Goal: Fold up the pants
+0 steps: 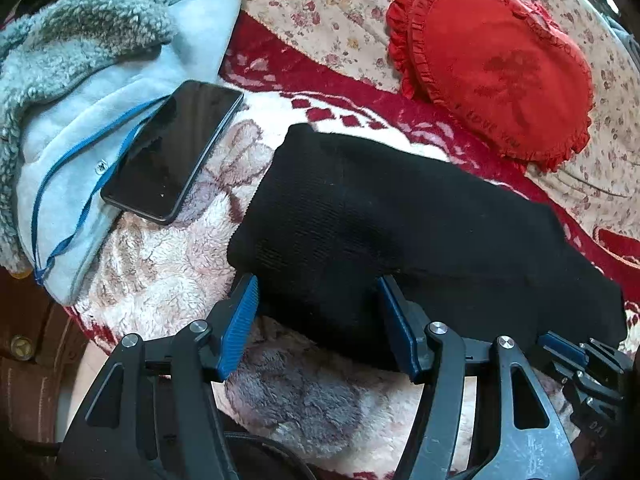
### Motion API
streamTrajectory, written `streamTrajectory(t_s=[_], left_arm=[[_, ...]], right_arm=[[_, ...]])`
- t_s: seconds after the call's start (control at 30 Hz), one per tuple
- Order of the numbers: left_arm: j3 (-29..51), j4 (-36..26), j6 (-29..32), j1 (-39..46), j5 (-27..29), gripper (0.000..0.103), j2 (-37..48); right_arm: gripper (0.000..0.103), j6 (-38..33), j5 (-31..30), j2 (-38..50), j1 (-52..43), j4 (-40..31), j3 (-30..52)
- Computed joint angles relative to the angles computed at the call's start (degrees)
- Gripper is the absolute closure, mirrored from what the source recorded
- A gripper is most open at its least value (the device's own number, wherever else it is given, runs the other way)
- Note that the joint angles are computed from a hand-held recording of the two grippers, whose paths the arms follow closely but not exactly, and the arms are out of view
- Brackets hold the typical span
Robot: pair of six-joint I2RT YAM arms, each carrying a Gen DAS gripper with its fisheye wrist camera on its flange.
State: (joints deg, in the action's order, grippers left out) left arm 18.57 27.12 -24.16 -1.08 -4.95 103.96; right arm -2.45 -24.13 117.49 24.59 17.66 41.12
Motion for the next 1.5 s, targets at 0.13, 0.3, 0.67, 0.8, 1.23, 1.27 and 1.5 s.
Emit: streamTrajectory(t_s=[0.13,0.3,0.67,0.8,1.23,1.27,1.5], left_arm=[[-1.2,-2.8,-1.6,-3.1,-1.8,0.042,-5.5],[-0.1,-5.9,-3.8,-8.6,-3.9,0.042,-8.5],[5.5,-6.2,-6.3,-16.0,-4.1,0.042,-1.1],[7.6,-4.4,-6.8,-18.4,-5.0,0.041,4.5],[13.1,-8.8,-7.0,-24.8,-4.4,0.034,4.0],[14.4,-9.5,-6.9,-25.7,-4.2,0.034,4.7],[27.2,-16.4,-5.4,-31.7,-2.9,0.034,11.8]], right_arm=[[0.083,-0.2,0.7,-4.4,-3.0,1.1,-3.7],[0.082,-0.9,1.8,-8.0,-8.8,0.6,-6.7],[0.078,-1.1,2.9,-6.0,-11.9,0.7,-6.0],[0.077,-1.4,2.7,-3.9,-12.8,1.5,-6.2],[0.072,-8.6,0.6,-12.0,-32.1,-0.5,-10.4],[0.071,-8.9,0.6,-12.3,-34.6,-1.2,-9.6],[0.069,-9.3,5.9,-8.0,-45.0,-5.8,0.1]])
